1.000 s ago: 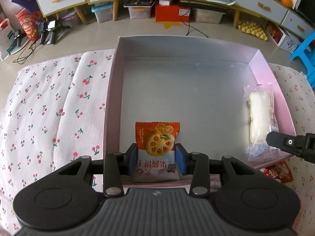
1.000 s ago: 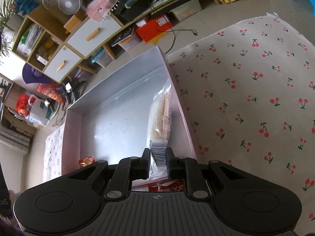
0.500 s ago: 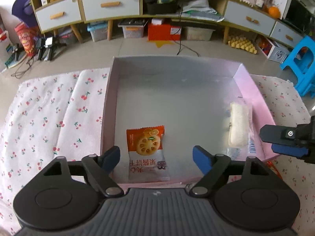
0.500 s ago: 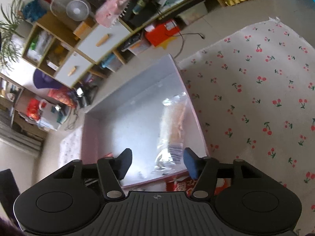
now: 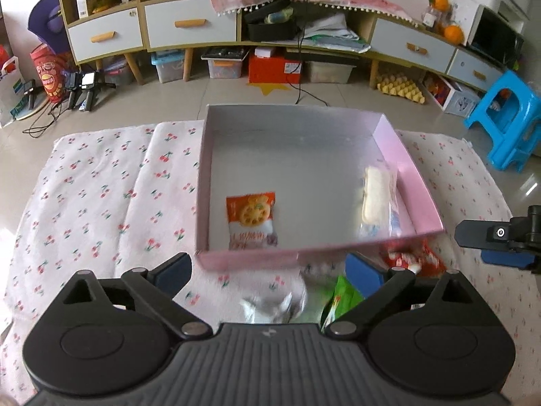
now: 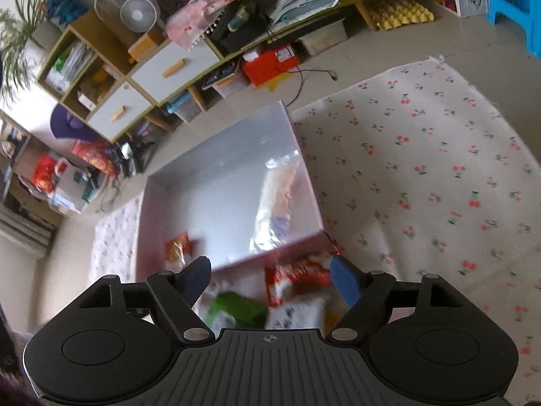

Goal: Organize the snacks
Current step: 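Withdraw both open tools from the box back toward the snack pile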

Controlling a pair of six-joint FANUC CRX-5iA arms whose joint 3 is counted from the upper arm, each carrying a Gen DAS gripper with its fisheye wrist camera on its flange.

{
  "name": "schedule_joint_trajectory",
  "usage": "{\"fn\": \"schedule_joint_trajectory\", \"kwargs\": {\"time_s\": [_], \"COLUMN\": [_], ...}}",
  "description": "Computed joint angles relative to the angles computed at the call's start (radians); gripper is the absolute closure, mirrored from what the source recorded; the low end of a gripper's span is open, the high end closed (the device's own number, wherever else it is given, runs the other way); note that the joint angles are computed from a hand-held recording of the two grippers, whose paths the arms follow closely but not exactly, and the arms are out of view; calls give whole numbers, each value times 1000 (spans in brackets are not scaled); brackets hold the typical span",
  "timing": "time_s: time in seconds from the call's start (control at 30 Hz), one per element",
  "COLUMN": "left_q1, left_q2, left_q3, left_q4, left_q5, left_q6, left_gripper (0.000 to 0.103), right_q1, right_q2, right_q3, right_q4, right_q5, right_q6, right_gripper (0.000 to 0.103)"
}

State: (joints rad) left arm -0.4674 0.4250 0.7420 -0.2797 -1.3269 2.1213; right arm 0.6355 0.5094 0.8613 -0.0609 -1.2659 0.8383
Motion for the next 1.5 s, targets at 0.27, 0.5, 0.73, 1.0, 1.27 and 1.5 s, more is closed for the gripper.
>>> {"fn": "schedule_joint_trajectory", "kwargs": {"time_s": [0.27,0.5,0.73,1.0,1.27,1.5], "left_q1": [-29,-53,-56,-8,128,179], "left_q2": [-96,-184,-251,-321,-397,-416], "left_q3": [-100,-230,-335,-464,-663,-750], "left_q4": [-46,-97,-141,-95,211,404], "left_q5": [16,66,116,172,365,401], "left_q6": [33,72,19,-61,-426,-684], "left_gripper": [1,1,1,1,2,3], "right_q1": [28,56,70,98,127,144], "right_q2": [-87,-148,-174,-202,-219,-202], "right_q3": [-118,-233,-297,-373,-394,-336], "right_q4": [30,63,104,194,189,101], "right_q5": [12,28,-5,-22,19,45], "right_q6": [8,38,78,125,205,278], "right_gripper": [22,18,18,18,18,18]}}
